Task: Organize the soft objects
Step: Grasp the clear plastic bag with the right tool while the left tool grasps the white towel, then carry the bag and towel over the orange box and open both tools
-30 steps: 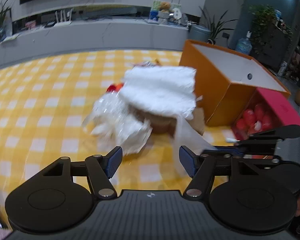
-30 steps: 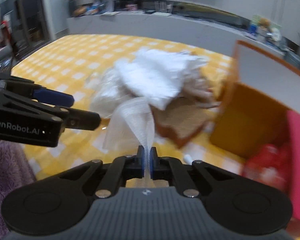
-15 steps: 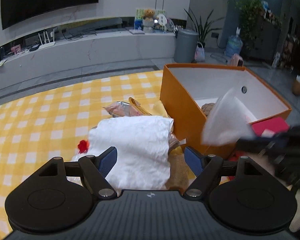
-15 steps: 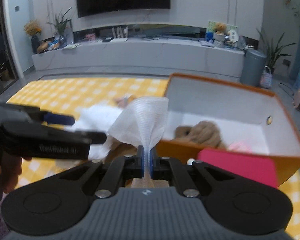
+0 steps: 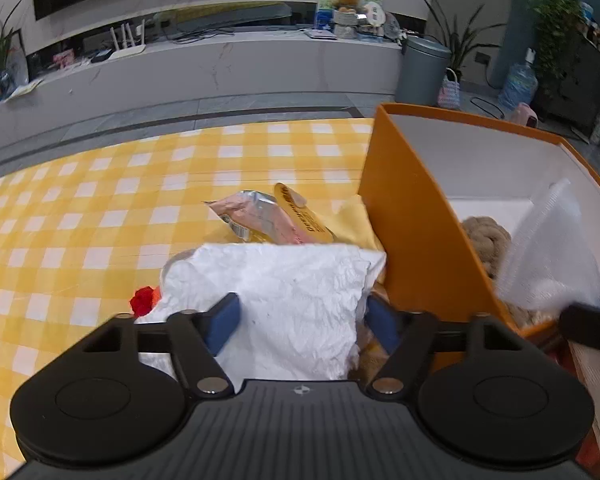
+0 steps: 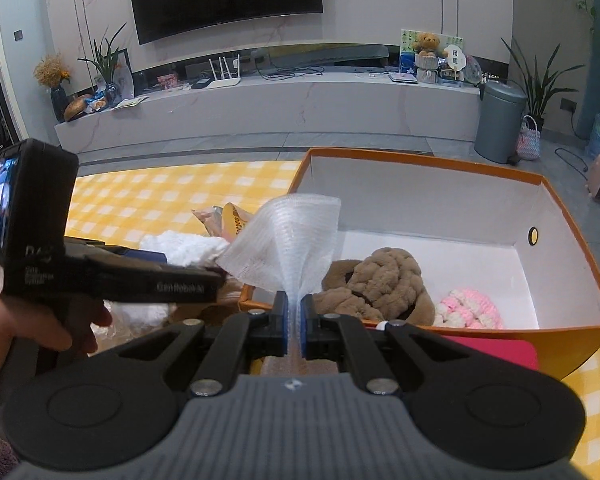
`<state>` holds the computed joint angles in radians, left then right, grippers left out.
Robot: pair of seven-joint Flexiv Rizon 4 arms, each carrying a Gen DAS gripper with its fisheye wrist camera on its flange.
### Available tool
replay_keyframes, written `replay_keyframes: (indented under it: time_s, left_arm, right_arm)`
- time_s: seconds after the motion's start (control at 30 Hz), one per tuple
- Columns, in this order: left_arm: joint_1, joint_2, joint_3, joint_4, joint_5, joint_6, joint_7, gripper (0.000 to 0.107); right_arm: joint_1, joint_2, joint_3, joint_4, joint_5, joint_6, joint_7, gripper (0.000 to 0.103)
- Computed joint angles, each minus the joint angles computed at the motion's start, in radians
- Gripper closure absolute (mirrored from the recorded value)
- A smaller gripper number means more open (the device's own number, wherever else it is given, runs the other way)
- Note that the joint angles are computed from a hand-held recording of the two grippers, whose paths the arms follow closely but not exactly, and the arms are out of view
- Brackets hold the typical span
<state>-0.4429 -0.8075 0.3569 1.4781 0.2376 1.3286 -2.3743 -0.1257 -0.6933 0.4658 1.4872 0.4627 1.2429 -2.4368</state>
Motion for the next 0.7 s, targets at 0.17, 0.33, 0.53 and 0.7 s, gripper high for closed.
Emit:
replay_keyframes:
  time_s: [0.17,0.33,0.53,0.7]
  left_arm:
    - [0.006,0.006,-0.008,-0.003,0.002,-0.029,0.020,0.094]
    - [-0.056,0.041,0.077,0.031,0.069,0.036,-0.049,0.097]
    - [-0.143,0.122,0.181,0.065,0.153,0.084,-0.120,0.098]
    - [-0.213,0.174,0.247,0.040,0.251,0.085,-0.174,0.098]
  right_arm:
    - [-0.017,-0.002,0.014,-0.011,0.021,-0.020,-0.012,0.100]
    - [-0.029,0.013,0.015,-0.010,0.050,-0.041,-0.029,0.100]
    - [-0.069,0.055,0.039,-0.007,0.138,-0.066,-0.090,0.100]
    - [-0.105,0.107,0.043,-0.003,0.242,-0.108,-0.167,0.100]
